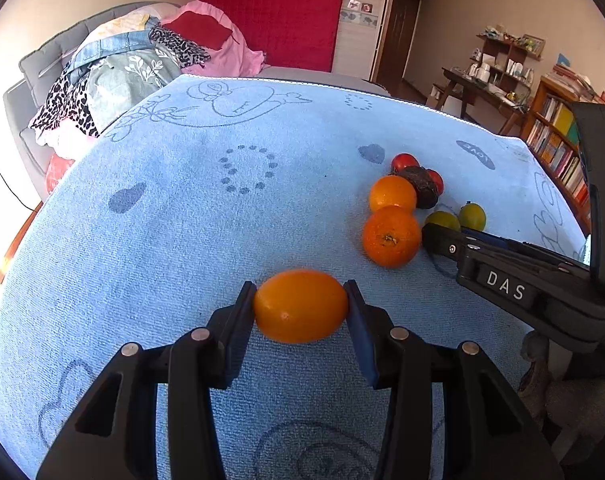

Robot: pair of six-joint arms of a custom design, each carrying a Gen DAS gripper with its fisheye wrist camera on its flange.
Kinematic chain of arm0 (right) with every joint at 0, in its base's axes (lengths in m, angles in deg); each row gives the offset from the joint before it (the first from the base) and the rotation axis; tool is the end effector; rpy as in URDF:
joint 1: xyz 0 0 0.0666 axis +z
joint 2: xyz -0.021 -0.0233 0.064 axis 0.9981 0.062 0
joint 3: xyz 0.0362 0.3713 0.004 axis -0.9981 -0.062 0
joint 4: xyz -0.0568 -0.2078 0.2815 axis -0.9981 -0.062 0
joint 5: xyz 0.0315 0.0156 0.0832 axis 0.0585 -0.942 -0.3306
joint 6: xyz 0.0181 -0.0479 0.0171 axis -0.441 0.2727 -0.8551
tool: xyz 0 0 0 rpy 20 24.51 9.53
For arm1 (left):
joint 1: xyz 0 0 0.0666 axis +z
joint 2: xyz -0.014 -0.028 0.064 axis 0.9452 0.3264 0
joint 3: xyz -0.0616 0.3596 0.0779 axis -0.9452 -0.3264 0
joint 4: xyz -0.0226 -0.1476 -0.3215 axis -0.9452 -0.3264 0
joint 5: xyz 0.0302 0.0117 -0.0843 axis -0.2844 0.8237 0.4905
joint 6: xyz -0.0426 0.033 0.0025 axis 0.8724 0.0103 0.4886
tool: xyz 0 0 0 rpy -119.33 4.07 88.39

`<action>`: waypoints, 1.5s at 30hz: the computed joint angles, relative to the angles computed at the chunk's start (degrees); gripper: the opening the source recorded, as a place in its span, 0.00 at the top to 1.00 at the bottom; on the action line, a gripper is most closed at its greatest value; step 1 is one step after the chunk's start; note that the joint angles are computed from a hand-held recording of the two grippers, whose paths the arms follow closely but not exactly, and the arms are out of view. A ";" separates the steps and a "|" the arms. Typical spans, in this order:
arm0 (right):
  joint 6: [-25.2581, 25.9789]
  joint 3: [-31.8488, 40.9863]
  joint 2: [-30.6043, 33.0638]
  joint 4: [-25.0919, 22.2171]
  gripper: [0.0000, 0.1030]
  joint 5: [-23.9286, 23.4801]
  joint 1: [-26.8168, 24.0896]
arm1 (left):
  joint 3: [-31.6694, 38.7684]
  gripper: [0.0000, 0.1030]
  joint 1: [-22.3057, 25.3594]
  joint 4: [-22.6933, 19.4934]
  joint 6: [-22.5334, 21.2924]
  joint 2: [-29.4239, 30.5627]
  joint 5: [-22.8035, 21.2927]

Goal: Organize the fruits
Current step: 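Grasp the green tomato with the right tool while the left tool holds the oval orange, then carry the green tomato into the basket and release it with the right tool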

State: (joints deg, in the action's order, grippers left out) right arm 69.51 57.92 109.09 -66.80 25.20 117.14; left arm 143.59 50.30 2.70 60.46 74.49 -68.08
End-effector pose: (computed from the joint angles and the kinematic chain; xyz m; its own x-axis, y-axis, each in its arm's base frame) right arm 0.4884 0.2893 0.4144 -0.7568 -0.0947 -0.6467 -0.2919 0.9342 0.2049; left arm 0.3969 -0.1420 0.4266 -0.7201 -0.1129 -0.6846 -0.0574 0.9930 -0.1033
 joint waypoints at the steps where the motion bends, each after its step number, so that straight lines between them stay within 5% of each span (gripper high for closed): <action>1: 0.19 0.15 0.15 0.05 0.65 0.22 0.04 | 0.02 0.56 -0.05 0.02 0.00 0.03 -0.12; 6: 0.62 0.52 0.33 -0.10 0.72 0.78 0.42 | 0.17 0.56 -0.44 0.16 -0.10 0.28 -0.97; 45: -6.70 -15.22 -16.95 2.65 0.72 3.54 0.75 | 0.04 0.56 -2.45 1.07 -1.27 -0.62 -4.06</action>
